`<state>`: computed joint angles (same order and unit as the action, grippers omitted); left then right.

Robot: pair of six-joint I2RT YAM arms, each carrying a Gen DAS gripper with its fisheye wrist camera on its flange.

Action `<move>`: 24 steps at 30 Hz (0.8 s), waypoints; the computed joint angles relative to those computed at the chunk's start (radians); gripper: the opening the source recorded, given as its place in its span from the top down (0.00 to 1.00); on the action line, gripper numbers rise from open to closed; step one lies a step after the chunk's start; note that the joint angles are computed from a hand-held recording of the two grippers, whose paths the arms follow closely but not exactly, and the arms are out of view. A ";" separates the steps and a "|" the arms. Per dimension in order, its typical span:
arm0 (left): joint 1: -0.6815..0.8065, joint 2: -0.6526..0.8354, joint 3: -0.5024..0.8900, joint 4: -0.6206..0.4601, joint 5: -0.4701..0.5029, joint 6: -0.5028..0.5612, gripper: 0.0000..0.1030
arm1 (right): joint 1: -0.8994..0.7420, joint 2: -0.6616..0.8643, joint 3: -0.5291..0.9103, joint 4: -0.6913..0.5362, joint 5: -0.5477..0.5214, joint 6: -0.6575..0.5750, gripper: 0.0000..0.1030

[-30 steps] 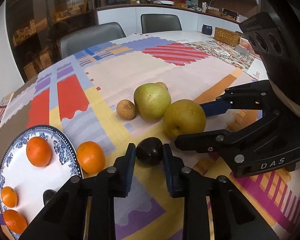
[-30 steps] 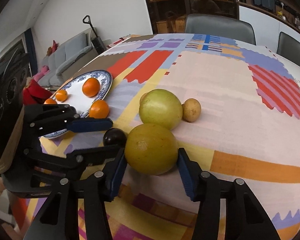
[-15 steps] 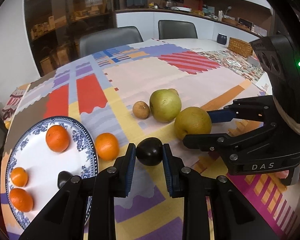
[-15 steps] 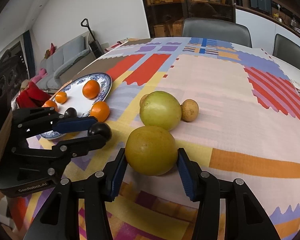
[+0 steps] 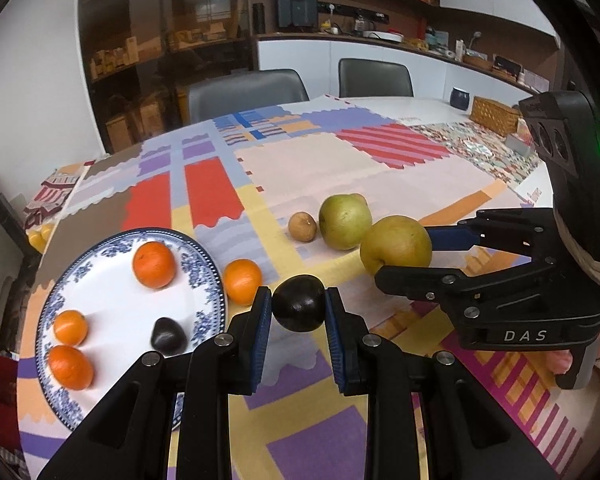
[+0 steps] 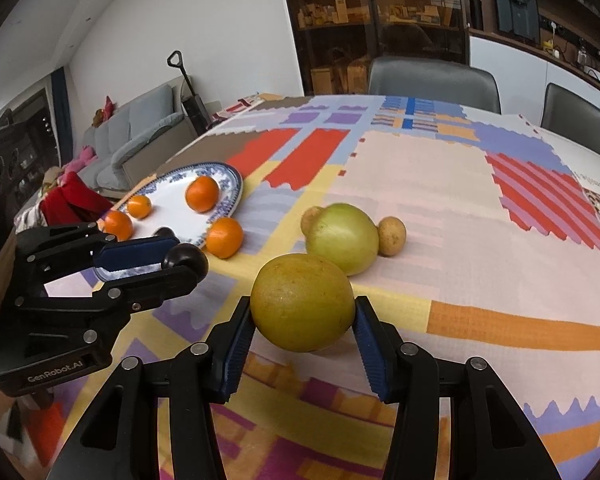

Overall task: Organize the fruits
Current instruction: 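Carry the plum and yellow fruit toward the plate with both tools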

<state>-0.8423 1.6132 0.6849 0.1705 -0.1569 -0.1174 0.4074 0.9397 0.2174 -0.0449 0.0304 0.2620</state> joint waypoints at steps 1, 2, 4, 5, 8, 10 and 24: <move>-0.002 -0.014 -0.007 -0.002 -0.007 -0.006 0.74 | 0.011 -0.014 0.002 -0.010 0.009 0.009 0.51; -0.002 -0.027 -0.016 -0.003 -0.013 -0.011 0.74 | 0.029 -0.032 0.007 -0.026 0.021 0.020 0.51; -0.004 -0.062 -0.040 -0.002 -0.025 -0.020 0.74 | 0.057 -0.057 0.013 -0.047 0.040 0.040 0.51; -0.003 -0.077 -0.049 -0.005 -0.031 -0.024 0.74 | 0.073 -0.068 0.018 -0.057 0.051 0.051 0.51; 0.002 -0.134 -0.082 -0.013 -0.045 -0.034 0.74 | 0.133 -0.091 0.034 -0.076 0.094 0.083 0.51; 0.008 -0.175 -0.105 -0.019 -0.058 -0.038 0.74 | 0.161 -0.088 0.046 -0.075 0.110 0.099 0.51; 0.180 -0.360 -0.181 -0.078 -0.044 0.025 0.74 | 0.325 0.155 0.187 0.068 0.181 0.146 0.51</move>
<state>-0.6626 1.2537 0.5038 0.0926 -0.2014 -0.0922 0.7321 1.0943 0.4040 0.0235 0.2117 0.4081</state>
